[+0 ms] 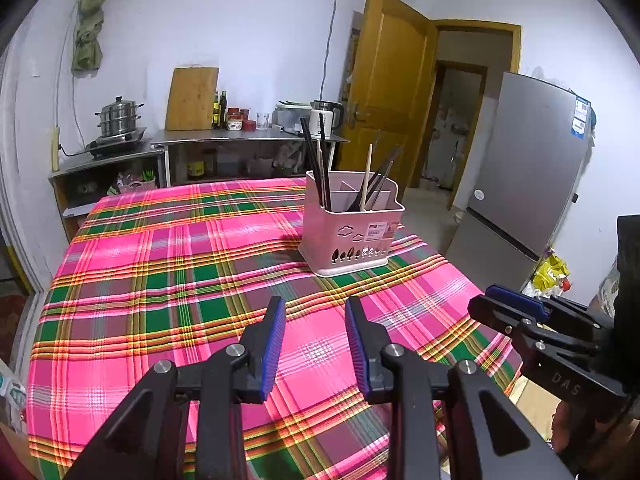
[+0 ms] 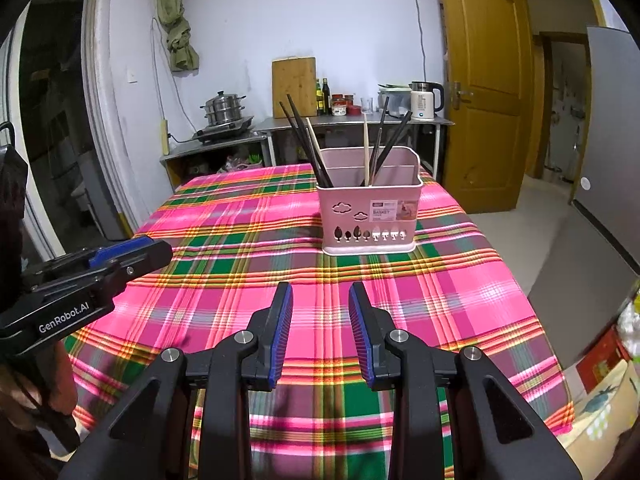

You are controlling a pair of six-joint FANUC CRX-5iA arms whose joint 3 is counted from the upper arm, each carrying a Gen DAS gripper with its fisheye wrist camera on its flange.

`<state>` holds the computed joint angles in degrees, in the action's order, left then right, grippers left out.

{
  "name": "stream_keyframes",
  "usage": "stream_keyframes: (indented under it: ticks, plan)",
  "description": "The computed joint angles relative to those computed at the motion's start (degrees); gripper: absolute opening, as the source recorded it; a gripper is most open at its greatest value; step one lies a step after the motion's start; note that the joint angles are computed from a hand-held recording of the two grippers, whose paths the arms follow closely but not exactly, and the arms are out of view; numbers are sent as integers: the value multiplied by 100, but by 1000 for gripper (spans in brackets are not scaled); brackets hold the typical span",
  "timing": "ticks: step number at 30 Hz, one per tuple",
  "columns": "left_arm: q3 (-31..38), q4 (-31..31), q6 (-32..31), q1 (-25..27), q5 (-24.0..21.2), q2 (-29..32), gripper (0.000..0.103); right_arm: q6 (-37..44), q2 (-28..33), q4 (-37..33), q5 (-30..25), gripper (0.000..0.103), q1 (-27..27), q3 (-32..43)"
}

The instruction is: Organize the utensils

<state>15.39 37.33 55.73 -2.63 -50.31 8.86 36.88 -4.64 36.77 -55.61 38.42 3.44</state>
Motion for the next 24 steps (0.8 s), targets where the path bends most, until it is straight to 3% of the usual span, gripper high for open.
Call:
stream_keyframes:
  ticks: [24]
  plan:
    - [-32,0,-22,-7,-52,-64,30,53,23,27,-102,30,36,62]
